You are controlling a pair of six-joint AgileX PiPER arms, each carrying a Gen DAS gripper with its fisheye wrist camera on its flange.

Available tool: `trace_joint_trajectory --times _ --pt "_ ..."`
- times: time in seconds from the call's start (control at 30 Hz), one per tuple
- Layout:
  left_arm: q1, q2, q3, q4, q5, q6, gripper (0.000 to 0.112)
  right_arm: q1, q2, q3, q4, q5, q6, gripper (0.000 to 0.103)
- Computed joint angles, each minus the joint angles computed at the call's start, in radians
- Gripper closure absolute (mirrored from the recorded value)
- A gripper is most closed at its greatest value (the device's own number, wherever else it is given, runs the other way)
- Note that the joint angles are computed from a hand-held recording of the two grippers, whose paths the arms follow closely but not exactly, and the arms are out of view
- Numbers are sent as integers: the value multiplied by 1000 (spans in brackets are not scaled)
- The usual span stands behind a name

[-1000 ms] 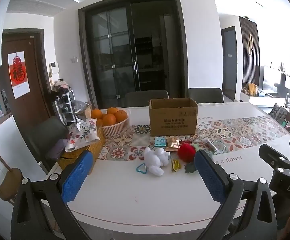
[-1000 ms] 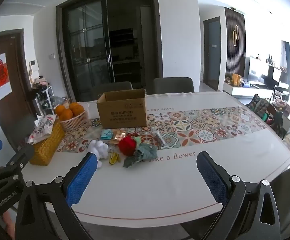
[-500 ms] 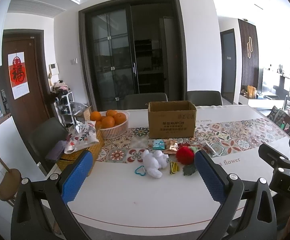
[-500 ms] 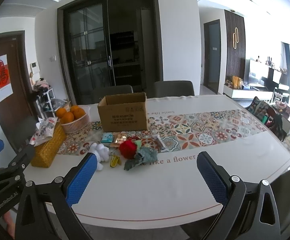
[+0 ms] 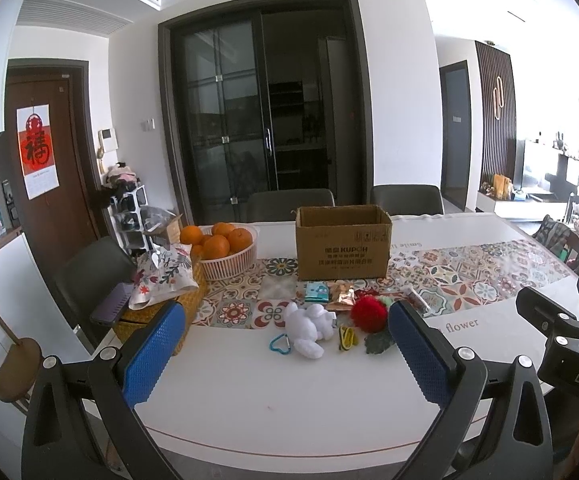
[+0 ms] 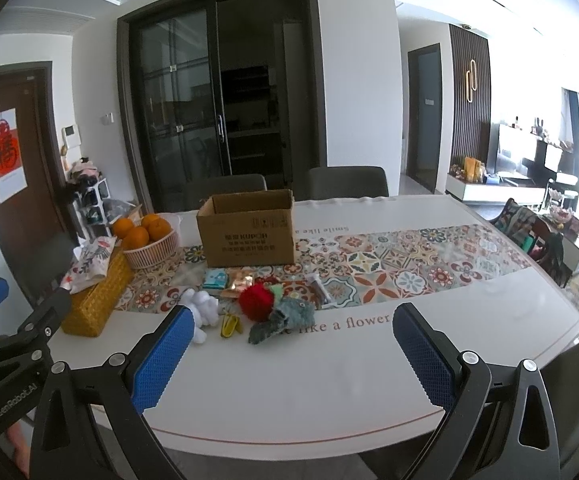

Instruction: Organize soft objects

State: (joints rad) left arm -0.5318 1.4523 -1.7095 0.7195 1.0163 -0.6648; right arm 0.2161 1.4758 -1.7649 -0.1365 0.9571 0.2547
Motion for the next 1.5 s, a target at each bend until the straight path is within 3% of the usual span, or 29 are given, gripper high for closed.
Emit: trace_joint_trajectory --times 1.5 --pt "2 16 -69 -8 27 38 9 2 -5 0 2 3 -3 2"
